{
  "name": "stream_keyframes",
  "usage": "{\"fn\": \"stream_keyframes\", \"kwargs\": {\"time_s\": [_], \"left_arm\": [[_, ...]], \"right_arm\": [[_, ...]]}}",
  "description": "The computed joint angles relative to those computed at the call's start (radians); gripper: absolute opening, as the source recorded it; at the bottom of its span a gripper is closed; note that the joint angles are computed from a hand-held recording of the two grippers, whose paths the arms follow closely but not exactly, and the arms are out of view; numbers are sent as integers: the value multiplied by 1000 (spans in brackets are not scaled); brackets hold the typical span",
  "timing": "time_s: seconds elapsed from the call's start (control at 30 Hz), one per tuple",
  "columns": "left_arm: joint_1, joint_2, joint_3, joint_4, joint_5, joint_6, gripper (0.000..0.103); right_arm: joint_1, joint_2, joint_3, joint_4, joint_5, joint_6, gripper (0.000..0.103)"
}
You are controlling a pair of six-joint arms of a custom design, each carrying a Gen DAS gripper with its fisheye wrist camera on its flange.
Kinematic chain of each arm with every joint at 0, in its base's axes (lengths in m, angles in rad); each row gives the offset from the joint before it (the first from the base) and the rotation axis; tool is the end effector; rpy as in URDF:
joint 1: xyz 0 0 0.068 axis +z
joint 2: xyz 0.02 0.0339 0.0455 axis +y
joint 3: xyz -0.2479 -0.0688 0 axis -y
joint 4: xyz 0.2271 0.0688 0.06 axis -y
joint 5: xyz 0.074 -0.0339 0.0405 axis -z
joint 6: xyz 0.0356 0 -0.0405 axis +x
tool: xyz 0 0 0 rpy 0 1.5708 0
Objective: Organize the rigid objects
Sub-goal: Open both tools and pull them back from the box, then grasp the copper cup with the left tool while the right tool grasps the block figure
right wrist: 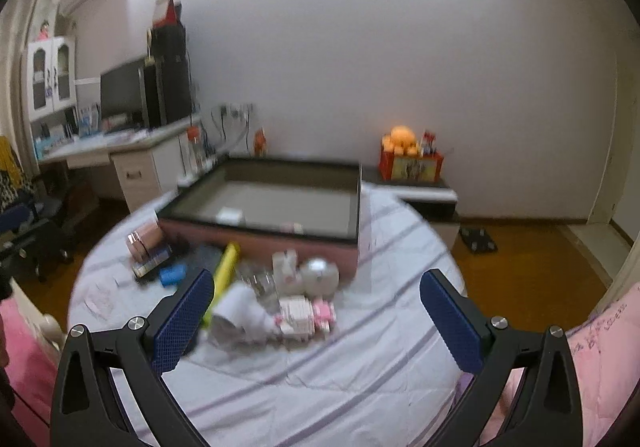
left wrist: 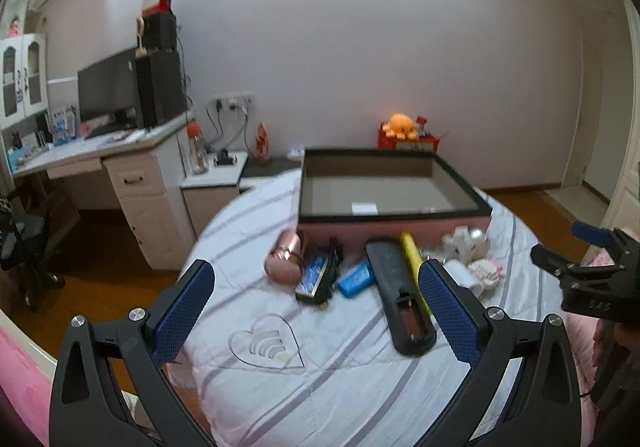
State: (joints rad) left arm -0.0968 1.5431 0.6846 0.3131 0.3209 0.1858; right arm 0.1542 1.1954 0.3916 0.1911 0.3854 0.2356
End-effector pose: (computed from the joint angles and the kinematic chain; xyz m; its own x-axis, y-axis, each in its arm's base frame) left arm 0.2966 -0.0401 0.1727 -0.4409 0.2189 -0.8704 0.4493 0.8934 -0.0029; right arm 0.2169 0.0202 0.1607 -0.5148 0.1389 -0.8460 0.2898 0.9569 -0.0193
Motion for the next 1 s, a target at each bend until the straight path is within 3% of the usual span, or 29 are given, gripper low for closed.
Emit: {"fn": "stream_keyframes", "kwargs": {"time_s": [0.2, 0.5, 0.8, 1.0], "left_arm": [[-72, 150, 52, 7, -52, -16, 103], [-201, 311, 147, -36, -159, 2, 103], [-159, 326, 187, -89, -145, 23, 103], [-72, 361, 245, -120, -138, 5, 103]], "right_arm": [[-82, 208, 8, 88, -87, -6, 103], [-163, 352, 37, 146, -189, -52, 103], [-174, 481, 152, 108, -211, -84, 103], [-218, 544, 232, 68, -285, -96, 102]]}}
